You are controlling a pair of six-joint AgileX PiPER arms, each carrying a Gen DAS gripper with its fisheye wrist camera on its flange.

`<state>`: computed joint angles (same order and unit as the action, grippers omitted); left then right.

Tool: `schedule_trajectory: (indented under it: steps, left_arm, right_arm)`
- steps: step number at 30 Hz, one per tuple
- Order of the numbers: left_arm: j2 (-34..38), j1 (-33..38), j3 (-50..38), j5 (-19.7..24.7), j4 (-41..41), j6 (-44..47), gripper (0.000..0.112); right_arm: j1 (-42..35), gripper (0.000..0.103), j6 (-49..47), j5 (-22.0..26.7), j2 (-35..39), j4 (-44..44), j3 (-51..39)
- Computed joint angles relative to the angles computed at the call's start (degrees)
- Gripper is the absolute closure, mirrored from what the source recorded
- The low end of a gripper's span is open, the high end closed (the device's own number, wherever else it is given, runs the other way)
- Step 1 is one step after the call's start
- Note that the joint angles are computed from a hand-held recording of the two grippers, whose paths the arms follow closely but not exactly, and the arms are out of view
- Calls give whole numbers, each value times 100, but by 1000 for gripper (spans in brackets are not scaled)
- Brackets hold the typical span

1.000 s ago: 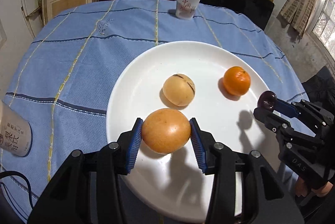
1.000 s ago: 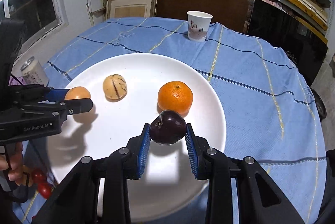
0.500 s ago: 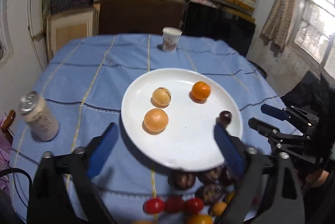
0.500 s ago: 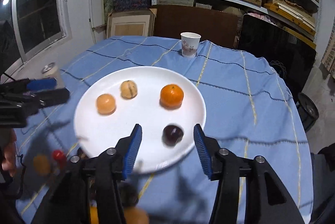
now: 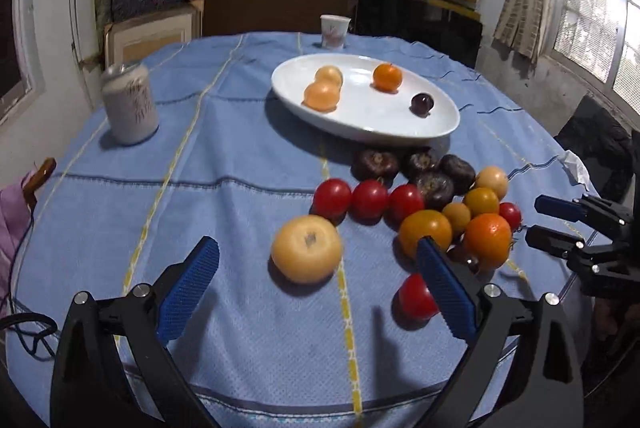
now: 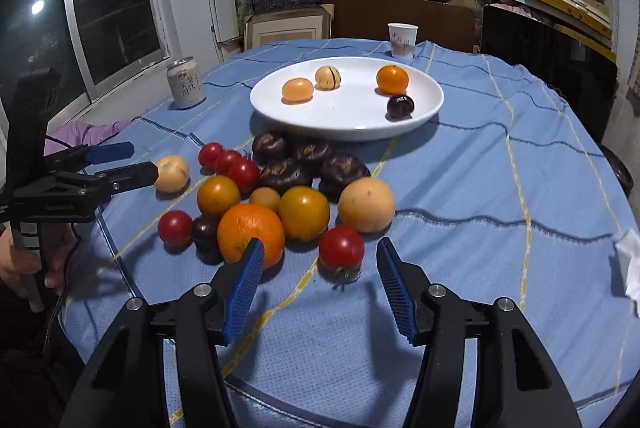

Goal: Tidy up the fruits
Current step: 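Grasp the pale yellow apple with the left gripper while the right gripper grasps a red tomato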

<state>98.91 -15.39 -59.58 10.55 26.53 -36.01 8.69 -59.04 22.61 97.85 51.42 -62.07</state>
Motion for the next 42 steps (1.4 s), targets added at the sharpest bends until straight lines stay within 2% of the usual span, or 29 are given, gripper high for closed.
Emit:
schedule_trajectory:
  steps: [2,5,11,14,16,17,19,21,26,28,33,38,42]
  left_arm:
    - [51,-47,-89,220,490,-549,15]
    - [143,-37,-286,426,140,-242,16]
    - [550,67,-920,994,-898,569,16]
    - [756,24,-1204,1276,-1018,734,32]
    - [872,43,-1349,1411,-1349,1119,50]
    - [917,56,-1398,1462,-1495,1268,53]
    - [937,105,-1400,1446,-1801,1569,65]
    - [895,103,-1317,1330,-1862,1650,69]
    - [721,13,-1060,1001,-1602,1463,69]
    - [576,19,-837,692,-1612,1485,69]
    - [465,-53,-694,536,-858,717,69]
    - [480,-39,-717,538,-1146,971,69]
    - [448,27,-653,440,-1376,1160,69]
  right_arm:
    - [7,44,155,-38,47,-136,-22]
    - [-40,39,-166,-89,-3,229,76]
    - [-97,39,-57,75,79,173,-26]
    - [-127,39,-147,110,86,280,-21]
    - [-142,39,-205,114,82,333,-8]
    - [-148,39,-219,113,77,353,-2]
    - [-169,39,-294,132,79,432,6]
    - [-176,39,-341,140,81,480,18]
    - [-169,39,-271,130,74,419,13]
    - [-145,39,-164,94,74,308,6]
    - [-109,39,281,78,130,-96,-79]
    - [-71,39,535,48,161,-328,-110]
    - [58,39,1683,126,324,-1417,-382]
